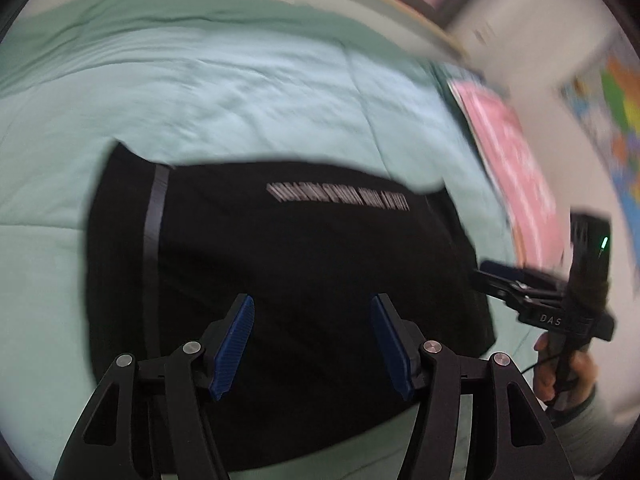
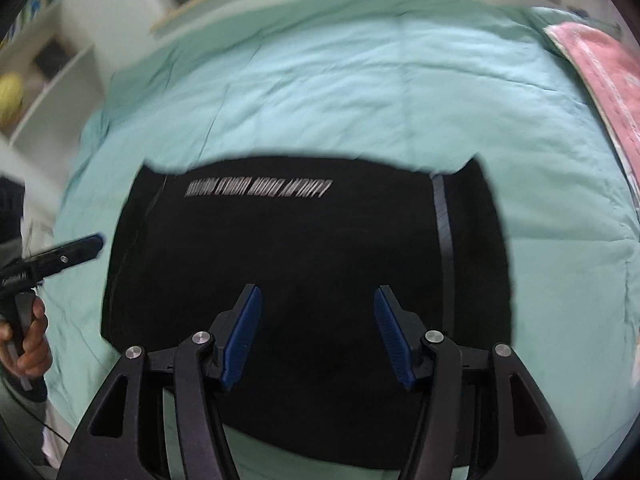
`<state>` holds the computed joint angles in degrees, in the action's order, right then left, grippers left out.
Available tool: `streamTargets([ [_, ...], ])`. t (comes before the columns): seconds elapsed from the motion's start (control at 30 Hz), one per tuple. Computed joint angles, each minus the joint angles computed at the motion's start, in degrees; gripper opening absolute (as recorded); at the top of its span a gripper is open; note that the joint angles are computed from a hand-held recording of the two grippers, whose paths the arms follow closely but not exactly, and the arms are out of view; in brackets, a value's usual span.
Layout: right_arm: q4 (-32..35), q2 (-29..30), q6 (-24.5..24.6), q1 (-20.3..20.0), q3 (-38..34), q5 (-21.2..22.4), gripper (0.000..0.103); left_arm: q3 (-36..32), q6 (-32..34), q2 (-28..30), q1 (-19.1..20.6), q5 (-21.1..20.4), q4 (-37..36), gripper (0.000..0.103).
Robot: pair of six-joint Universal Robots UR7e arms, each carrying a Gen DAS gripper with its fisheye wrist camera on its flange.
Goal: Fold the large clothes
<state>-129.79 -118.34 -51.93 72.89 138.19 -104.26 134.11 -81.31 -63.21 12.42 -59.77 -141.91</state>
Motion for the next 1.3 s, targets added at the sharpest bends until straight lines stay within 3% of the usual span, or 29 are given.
streamTargets([
  [0.1, -3.0, -3.2, -2.4, -0.7, 5.9, -1.6, 0.061, -0.2, -0.2, 5.9, -0.1, -2.6, -4.4, 0.063],
  [0.2, -16.0, 0.3, -6.1, -1.8, 12.6, -6.6, 0.064, 1.0, -2.2, 11.0, 1.0, -4.6, -8.6, 0.062],
  [0.37, -30.8, 5.2, -13.1, -9.1, 18.3, -3.5, 0.074, 2.5, -6.3, 15.9, 4.2, -4.9, -15.5, 0.062],
  [0.5, -31.2, 5.2, -13.2, -9.3, 18.5, -3.3, 0.074, 0.2, -5.9, 16.3, 4.7, -4.9, -11.5, 0.064],
  [0.63, -18.6, 2.8, -5.8, -5.7, 13.2, -4.0, 0.074, -0.8, -4.3, 12.8, 4.2, -4.2, -9.3, 0.064],
  [0.7, -17.9, 2.6, -4.2, -3.2, 11.1, -1.6, 0.074, -3.0, -1.5, 10.9, 4.2, -0.3, -4.6, 0.064],
  [0.73, -19.9, 4.4, -3.0, -1.1, 10.1, -1.4, 0.074, -4.7, -0.5, 10.4, 4.8, 1.6, -1.1, 0.064],
  [0.8, -22.4, 9.8, 0.5, 1.9, 7.5, -1.7, 0.074, -6.4, 2.1, 10.7, 7.9, 2.9, -0.8, 0.064],
  [0.9, -26.0, 19.8, 4.8, 3.4, 4.1, -3.8, 0.074, -7.2, 5.0, 13.1, 14.9, -0.8, -4.3, 0.064],
  [0.97, -31.8, 26.6, 3.6, 2.8, 3.9, -7.4, 0.075, -7.2, 6.2, 15.6, 17.9, -1.8, -7.3, 0.064],
  [1.03, -35.7, 29.4, 1.6, 1.7, 4.6, -8.3, 0.076, -8.7, 6.9, 17.1, 18.3, -1.0, -5.1, 0.064],
  [1.13, -37.4, 28.5, 0.3, 0.9, 5.7, -7.4, 0.076, -8.4, 7.4, 16.8, 17.4, -0.2, -5.3, 0.064],
  [1.3, -30.4, 20.6, 0.5, -1.1, 6.1, -2.9, 0.076, -3.5, 7.5, 10.7, 13.4, -0.3, -10.2, 0.064],
])
